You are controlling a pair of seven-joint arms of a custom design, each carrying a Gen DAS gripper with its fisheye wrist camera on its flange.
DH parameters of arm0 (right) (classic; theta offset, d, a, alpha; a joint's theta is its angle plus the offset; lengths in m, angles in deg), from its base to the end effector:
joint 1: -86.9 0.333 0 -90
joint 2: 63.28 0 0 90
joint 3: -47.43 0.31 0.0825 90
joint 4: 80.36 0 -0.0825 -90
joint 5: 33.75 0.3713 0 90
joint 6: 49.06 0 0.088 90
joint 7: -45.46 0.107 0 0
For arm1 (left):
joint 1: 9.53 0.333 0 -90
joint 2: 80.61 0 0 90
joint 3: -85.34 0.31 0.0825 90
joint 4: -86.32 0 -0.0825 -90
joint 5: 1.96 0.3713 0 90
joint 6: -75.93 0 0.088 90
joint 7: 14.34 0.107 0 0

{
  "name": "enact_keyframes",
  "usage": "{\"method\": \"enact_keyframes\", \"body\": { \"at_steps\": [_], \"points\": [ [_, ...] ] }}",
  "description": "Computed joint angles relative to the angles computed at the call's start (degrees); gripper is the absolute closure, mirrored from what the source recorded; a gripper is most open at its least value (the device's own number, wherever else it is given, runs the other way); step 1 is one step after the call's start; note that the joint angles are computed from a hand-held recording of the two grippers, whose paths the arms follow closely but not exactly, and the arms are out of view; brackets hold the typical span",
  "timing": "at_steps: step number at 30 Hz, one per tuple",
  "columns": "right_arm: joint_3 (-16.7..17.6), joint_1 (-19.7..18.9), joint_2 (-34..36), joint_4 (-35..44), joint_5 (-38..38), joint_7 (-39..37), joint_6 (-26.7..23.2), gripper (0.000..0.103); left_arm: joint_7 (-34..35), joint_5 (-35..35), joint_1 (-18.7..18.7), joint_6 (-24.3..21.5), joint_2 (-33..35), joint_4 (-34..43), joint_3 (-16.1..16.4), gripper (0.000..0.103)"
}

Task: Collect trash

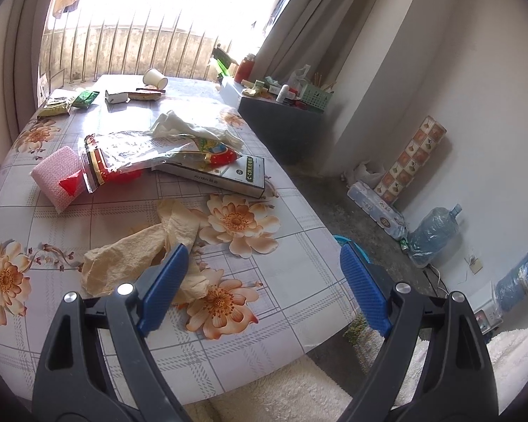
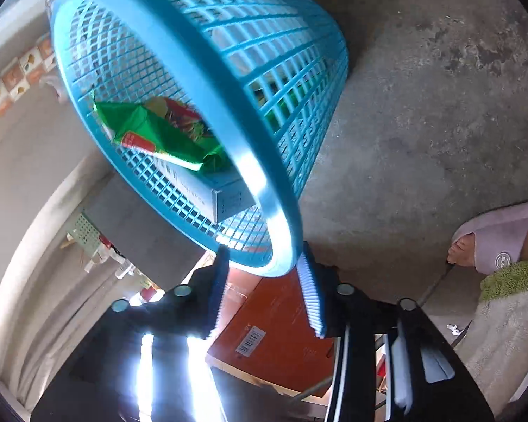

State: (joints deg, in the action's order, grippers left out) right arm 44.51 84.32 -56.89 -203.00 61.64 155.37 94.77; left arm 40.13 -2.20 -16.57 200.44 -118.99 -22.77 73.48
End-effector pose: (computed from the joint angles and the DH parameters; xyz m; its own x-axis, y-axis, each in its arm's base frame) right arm 0.5605 -0.0614 0.3746 -0.6916 0.4267 -0.5827 -0.1025 0.7406 0.6641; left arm 0.3072 -0.1569 0.8280 0.0887 -0.9283 0.3611 -0.6082 -0.3375 -0.7184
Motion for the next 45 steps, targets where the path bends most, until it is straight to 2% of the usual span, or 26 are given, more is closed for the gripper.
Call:
{"method": "enact_keyframes", "body": {
  "at_steps": [3, 6, 11, 15, 16, 18, 20, 24, 28, 31, 34, 37, 40, 42, 45],
  "points": [
    [-0.9, -0.7, -2.8, -1.7, -2.9, -2.7, -1.9, 0.045, -0.5, 0.0, 0.2, 0.3, -1.1, -0.9, 0.3, 0.019],
    [-2.8, -2.0, -8.2, -5.5, -9.4, -4.2, -4.3, 0.042, -0.7, -0.4, 0.2, 0.6, -2.4, -2.2, 0.7, 0.019],
    [-5.9, -3.4, -17.8, -4.9, -34.3, -9.5, -13.9, 0.042, -1.1, 1.1, 1.6, -1.5, -5.0, -4.0, 0.5, 0.019],
    [-4.1, -1.9, -26.2, -0.1, -56.7, -16.1, -15.8, 0.040, -1.4, 3.8, 3.2, -4.6, -7.4, -5.5, -0.4, 0.019],
    [-3.2, -0.8, -28.2, 0.9, -60.5, -18.8, -14.6, 0.037, -1.5, 4.3, 3.5, -5.3, -8.0, -5.9, -0.5, 0.019],
    [-1.3, 1.5, -31.7, 2.5, -66.5, -24.0, -11.0, 0.017, -1.6, 5.0, 3.9, -6.5, -9.0, -6.8, -0.5, 0.019],
    [0.3, 3.8, -33.8, 3.8, -70.5, -27.2, -7.2, 0.006, -2.3, 5.3, 4.3, -7.1, -9.6, -7.6, -0.4, 0.019],
    [1.1, 9.4, -32.8, 9.8, -73.2, -28.6, -6.6, 0.006, -5.5, 2.5, 4.3, -4.7, -10.1, -9.9, 1.6, 0.019],
    [1.5, 17.2, -30.8, 13.8, -72.9, -35.8, -6.9, 0.006, -8.5, 1.4, 5.7, -3.2, -10.2, -11.5, 2.5, 0.019],
    [2.2, 22.1, -29.2, 16.1, -70.8, -40.9, -9.4, 0.006, -9.4, 1.2, 6.2, -3.1, -11.7, -13.4, 3.3, 0.019],
    [2.4, 26.5, -26.4, 19.9, -66.8, -47.4, -15.7, 0.006, -10.1, 1.7, 7.3, -3.6, -13.9, -15.3, 3.8, 0.019],
    [4.5, 28.0, -21.1, 26.0, -66.0, -50.8, -21.4, 0.006, -10.2, 2.1, 8.1, -4.4, -15.8, -16.8, 4.5, 0.019],
    [7.0, 28.0, -14.4, 33.1, -66.2, -49.8, -26.3, 0.006, -10.0, 1.9, 8.6, -4.5, -17.4, -18.2, 5.5, 0.019],
    [8.7, 27.8, -9.4, 38.5, -68.4, -47.7, -30.8, 0.006, -10.0, 1.7, 8.9, -4.3, -18.4, -19.1, 6.1, 0.019],
    [10.7, 28.1, -5.3, 42.2, -72.2, -48.2, -34.2, 0.006, -9.4, 1.5, 9.4, -3.8, -19.5, -20.1, 6.8, 0.019]
  ]
}}
